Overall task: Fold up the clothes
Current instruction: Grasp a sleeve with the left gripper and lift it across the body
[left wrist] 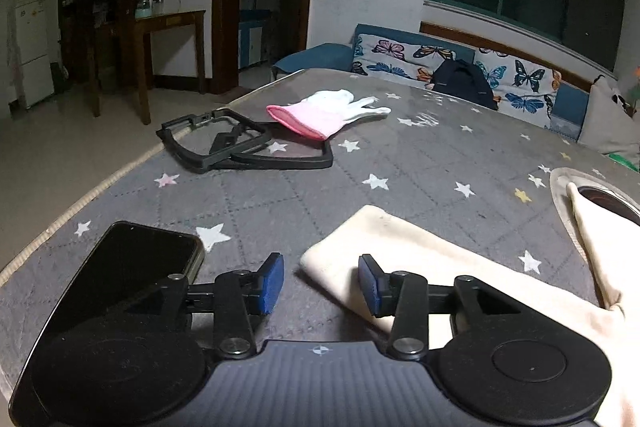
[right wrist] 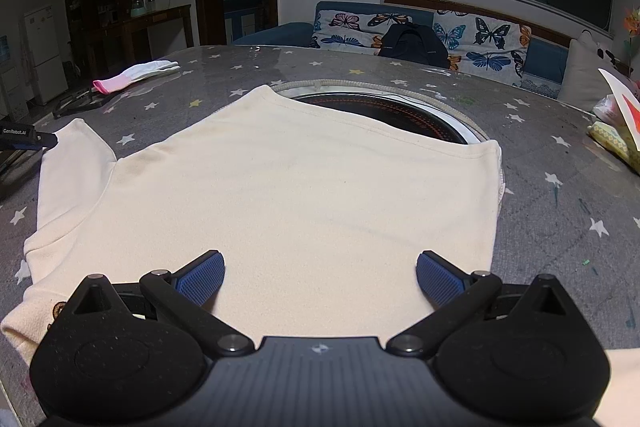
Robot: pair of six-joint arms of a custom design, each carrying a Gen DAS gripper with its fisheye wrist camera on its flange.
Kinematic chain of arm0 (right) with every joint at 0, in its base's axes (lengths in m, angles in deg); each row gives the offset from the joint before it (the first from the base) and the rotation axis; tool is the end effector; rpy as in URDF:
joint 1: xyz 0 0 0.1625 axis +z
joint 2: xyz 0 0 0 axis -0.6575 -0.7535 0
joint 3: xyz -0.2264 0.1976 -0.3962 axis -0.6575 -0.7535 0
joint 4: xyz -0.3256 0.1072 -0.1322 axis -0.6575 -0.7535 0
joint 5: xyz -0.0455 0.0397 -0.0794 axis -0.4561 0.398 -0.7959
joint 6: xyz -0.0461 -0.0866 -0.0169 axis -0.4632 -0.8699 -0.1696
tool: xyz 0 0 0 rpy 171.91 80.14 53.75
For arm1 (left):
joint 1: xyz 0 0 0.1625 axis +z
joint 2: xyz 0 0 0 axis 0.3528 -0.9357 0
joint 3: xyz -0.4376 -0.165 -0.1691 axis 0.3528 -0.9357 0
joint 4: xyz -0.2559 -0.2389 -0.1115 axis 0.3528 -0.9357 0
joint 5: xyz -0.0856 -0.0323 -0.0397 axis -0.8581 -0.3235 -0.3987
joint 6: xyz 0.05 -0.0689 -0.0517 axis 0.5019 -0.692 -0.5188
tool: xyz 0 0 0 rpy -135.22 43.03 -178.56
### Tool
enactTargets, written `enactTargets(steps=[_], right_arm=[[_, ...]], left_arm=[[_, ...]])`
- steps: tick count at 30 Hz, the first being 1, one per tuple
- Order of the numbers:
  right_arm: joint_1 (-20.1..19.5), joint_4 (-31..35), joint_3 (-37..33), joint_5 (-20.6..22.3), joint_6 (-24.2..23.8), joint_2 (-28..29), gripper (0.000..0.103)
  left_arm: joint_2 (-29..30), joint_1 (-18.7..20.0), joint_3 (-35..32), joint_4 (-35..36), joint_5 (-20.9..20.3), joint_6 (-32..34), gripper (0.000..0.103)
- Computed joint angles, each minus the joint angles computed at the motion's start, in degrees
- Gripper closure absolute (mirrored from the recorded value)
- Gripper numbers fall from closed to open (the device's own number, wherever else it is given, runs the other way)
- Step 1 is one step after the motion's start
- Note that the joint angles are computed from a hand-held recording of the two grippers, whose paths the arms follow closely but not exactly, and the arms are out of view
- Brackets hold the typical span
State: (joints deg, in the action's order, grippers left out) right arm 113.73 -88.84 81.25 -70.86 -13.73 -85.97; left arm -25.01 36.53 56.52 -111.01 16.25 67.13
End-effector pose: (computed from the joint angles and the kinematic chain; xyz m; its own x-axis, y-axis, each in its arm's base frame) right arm -0.1316 -0.8835 0.3186 -0.5955 -0.5531 0.5827 -0.7898 0.5358 -0.2986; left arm -0.2390 -0.7913 0.0080 -0.6766 -0.4734 -0.5639 0.3303 0.4893 -0.8071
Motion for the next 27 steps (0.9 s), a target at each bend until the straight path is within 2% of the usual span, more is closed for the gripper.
enactTargets(steps=[2, 4, 7, 10, 12, 15, 21, 24, 27], right_arm=[[0.0, 0.0, 0.0, 0.0, 0.0, 0.0, 0.000], [0.0, 0.0, 0.0, 0.0, 0.0, 0.0, 0.000], [0.0, 0.0, 0.0, 0.0, 0.0, 0.0, 0.000], [0.0, 0.0, -0.1, 0.0, 0.0, 0.0, 0.000], [0.0, 0.1, -0.1, 0.0, 0.0, 0.0, 0.000], [0.0, 0.1, -0.1, 0.0, 0.1, 0.0, 0.000], [0.1, 0.0, 0.4, -0.3, 0.5, -0.4, 0.000], [-0.4, 0.6, 1.2, 1.1, 1.9, -1.7, 0.000], [-1.1, -1.7, 3.3, 3.0, 2.5, -3.4, 0.000]], left_arm=[[0.1, 0.1, -0.3, -0.1, -0.5, -0.2, 0.070], [0.5, 0.2, -1.1, -0.5, -0.5, 0.3, 0.082], [-0.2, 0.2, 0.4, -1.2, -1.8, -1.9, 0.093], [-1.1, -0.1, 2.3, -2.6, -3.6, -4.4, 0.094], [-1.5, -0.9, 3.2, -6.0, -6.8, -3.2, 0.094], [-1.5, -2.5, 2.5, -6.2, -10.7, -1.4, 0.094], [-0.4, -6.3, -1.4, -2.8, -22.1, 2.9, 0.094], [0.8, -7.7, -4.7, 0.5, -28.1, 3.7, 0.094], [2.9, -8.6, -9.3, 4.6, -33.9, 3.9, 0.094]])
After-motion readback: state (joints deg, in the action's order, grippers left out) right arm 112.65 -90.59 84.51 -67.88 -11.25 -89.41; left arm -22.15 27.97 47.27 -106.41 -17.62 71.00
